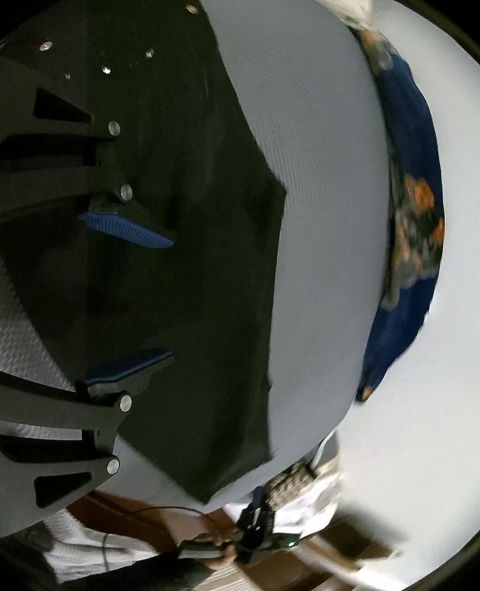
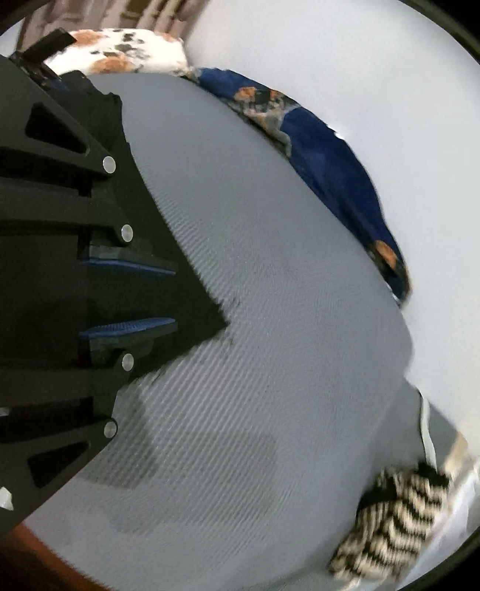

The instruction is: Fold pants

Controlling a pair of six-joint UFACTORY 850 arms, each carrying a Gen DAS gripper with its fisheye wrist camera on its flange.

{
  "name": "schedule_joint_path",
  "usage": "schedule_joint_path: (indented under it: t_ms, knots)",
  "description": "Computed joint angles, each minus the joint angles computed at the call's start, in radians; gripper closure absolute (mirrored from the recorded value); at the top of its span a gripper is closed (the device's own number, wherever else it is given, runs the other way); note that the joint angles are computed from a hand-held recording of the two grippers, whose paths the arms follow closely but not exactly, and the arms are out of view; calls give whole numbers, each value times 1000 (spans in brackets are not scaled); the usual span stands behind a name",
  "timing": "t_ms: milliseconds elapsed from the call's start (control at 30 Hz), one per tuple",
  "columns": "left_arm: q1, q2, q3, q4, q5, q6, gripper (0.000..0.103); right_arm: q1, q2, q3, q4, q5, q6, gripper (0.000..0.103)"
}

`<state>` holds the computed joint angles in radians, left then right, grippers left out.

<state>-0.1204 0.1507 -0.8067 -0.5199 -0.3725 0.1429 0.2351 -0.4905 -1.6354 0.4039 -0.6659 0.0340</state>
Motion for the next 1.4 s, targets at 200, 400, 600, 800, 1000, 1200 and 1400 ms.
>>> schedule_joint_path:
  t_ms: [200, 400, 600, 800, 1000, 1200, 1400]
  knots:
    - [30, -5, 10, 157, 28, -236, 45, -1, -154, -183, -27, -109, -2, 80]
    - [46, -22, 4, 227, 20, -335, 45, 8, -231, -280, -125, -159, 37, 80]
    - [45, -36, -5, 248, 20, -362, 45, 3, -261, -319, -92, -190, -35, 80]
    - [46, -47, -11, 255, 19, -376, 45, 3, -241, -288, -27, -201, -140, 90]
    - [42, -44, -16, 322, 24, -430, 45, 46, -129, -151, -166, -5, -59, 100]
    - [51, -33, -12, 375, 42, -486, 45, 57, -71, -72, -289, 131, 117, 101]
    - [32, -46, -8, 566, 37, -638, 45, 55, -138, -107, -370, 73, 231, 100]
